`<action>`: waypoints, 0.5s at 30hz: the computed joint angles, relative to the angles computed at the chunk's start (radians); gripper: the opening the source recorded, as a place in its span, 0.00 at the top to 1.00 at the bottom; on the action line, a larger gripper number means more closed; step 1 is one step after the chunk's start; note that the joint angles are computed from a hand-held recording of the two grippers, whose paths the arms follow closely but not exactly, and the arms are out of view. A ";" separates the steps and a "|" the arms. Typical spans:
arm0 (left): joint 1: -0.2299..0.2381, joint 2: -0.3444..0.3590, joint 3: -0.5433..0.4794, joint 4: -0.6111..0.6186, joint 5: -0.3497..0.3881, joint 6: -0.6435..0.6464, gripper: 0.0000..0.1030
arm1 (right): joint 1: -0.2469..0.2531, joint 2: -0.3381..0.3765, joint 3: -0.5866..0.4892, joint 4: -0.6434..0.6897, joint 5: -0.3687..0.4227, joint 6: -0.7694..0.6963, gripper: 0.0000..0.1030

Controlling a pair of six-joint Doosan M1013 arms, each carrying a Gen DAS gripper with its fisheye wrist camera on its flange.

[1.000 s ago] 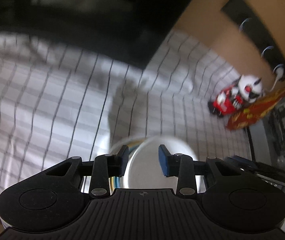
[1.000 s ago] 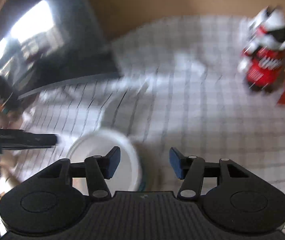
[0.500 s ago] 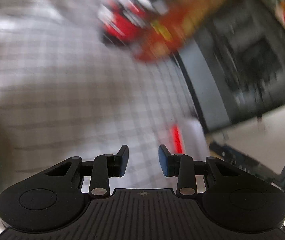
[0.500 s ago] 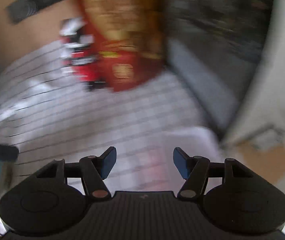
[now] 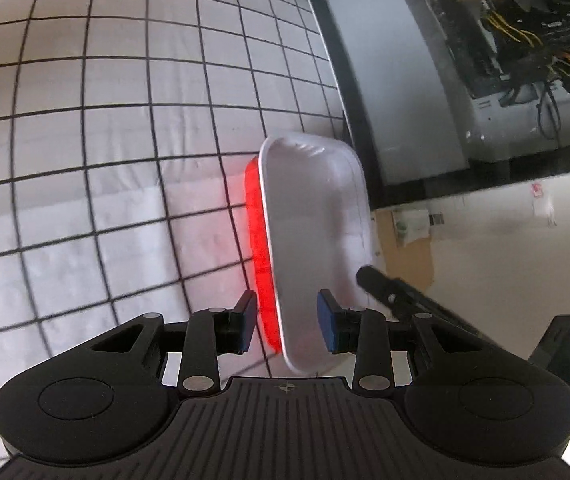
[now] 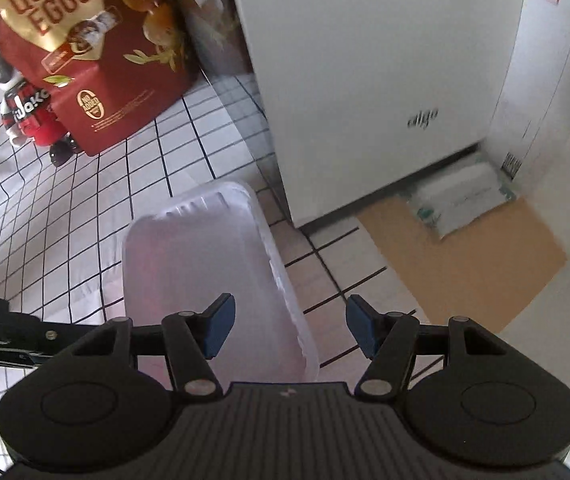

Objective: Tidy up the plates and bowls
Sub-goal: 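Reach both tools to the white-and-red tray and close on its rim, then lift the white-and-red tray with both tools and carry it toward the stack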

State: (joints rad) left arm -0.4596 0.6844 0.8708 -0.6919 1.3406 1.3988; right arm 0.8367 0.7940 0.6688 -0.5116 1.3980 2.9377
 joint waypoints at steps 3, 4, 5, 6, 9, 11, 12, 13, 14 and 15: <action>-0.011 0.015 -0.014 0.028 -0.014 -0.031 0.64 | -0.015 -0.021 0.048 0.054 -0.091 0.021 0.48; -0.014 0.018 -0.016 0.032 -0.016 -0.030 0.64 | -0.018 -0.026 0.058 0.071 -0.111 0.023 0.53; -0.016 0.020 -0.016 0.036 -0.019 -0.025 0.64 | -0.021 -0.030 0.067 0.084 -0.127 0.023 0.56; -0.017 0.019 -0.014 0.043 -0.023 -0.017 0.64 | -0.024 -0.032 0.073 0.099 -0.143 0.019 0.60; -0.029 0.003 -0.001 0.120 -0.061 0.021 0.65 | -0.028 -0.048 0.099 0.152 -0.220 0.002 0.62; -0.033 -0.019 0.016 0.201 -0.076 0.025 0.65 | -0.032 -0.049 0.104 0.214 -0.280 -0.034 0.62; -0.030 -0.030 0.027 0.223 -0.077 0.024 0.65 | -0.032 -0.037 0.084 0.241 -0.286 -0.065 0.62; -0.024 -0.042 0.041 0.229 -0.081 0.027 0.65 | -0.028 -0.017 0.048 0.252 -0.271 -0.099 0.62; -0.017 -0.053 0.054 0.233 -0.088 0.030 0.65 | -0.025 0.002 0.012 0.256 -0.253 -0.127 0.62; -0.010 -0.066 0.070 0.242 -0.096 0.032 0.65 | -0.021 0.025 -0.030 0.261 -0.240 -0.157 0.62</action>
